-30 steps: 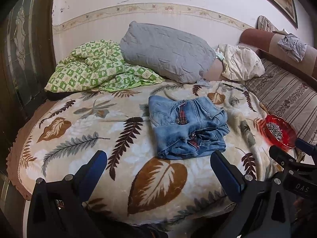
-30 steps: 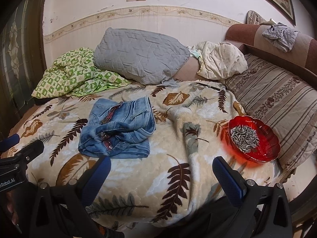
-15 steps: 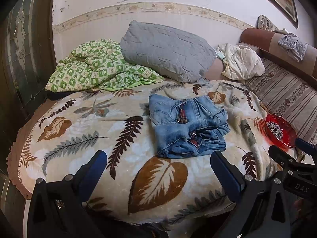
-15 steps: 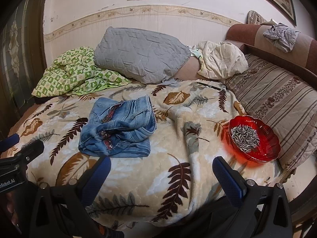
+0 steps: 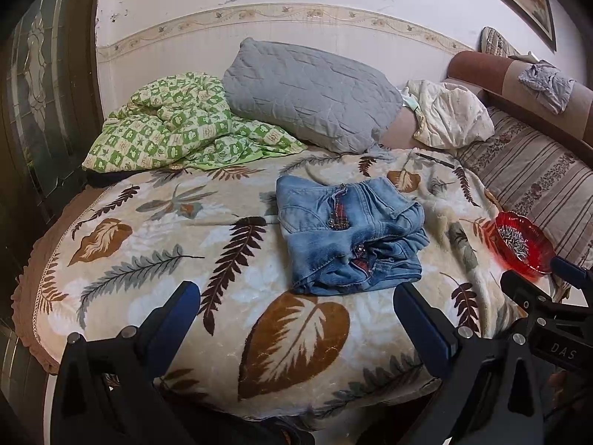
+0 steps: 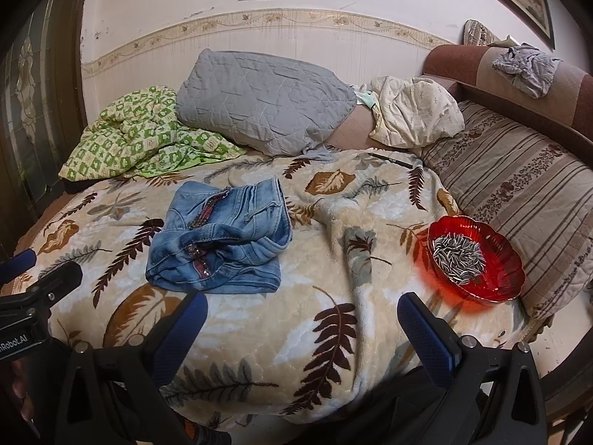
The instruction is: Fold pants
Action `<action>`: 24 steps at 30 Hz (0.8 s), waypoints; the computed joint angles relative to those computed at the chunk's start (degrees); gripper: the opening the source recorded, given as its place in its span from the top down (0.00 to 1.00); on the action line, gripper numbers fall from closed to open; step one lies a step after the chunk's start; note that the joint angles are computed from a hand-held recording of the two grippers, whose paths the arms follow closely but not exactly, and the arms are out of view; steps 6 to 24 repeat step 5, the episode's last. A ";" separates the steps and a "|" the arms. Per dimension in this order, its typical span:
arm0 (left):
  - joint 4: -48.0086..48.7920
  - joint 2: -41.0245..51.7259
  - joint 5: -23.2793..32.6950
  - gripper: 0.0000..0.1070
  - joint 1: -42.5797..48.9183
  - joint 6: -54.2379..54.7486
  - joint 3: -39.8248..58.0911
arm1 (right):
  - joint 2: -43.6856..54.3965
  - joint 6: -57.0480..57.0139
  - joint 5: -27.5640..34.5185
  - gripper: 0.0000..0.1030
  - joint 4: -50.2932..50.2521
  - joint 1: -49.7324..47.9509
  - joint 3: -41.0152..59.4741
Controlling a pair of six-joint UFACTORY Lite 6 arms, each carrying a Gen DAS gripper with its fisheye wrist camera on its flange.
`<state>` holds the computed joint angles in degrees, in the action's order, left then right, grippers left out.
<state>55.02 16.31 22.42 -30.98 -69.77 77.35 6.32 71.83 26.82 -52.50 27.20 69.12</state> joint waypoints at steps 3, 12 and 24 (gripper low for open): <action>2.08 -0.56 -2.31 0.04 0.39 -1.60 -1.21 | 0.01 0.04 0.08 0.00 -0.04 0.10 0.00; 3.46 -1.21 -3.94 0.04 0.67 -3.29 -2.06 | 0.20 -0.61 -0.39 0.00 0.28 -0.20 0.03; 3.46 -1.21 -3.94 0.04 0.67 -3.29 -2.06 | 0.20 -0.61 -0.39 0.00 0.28 -0.20 0.03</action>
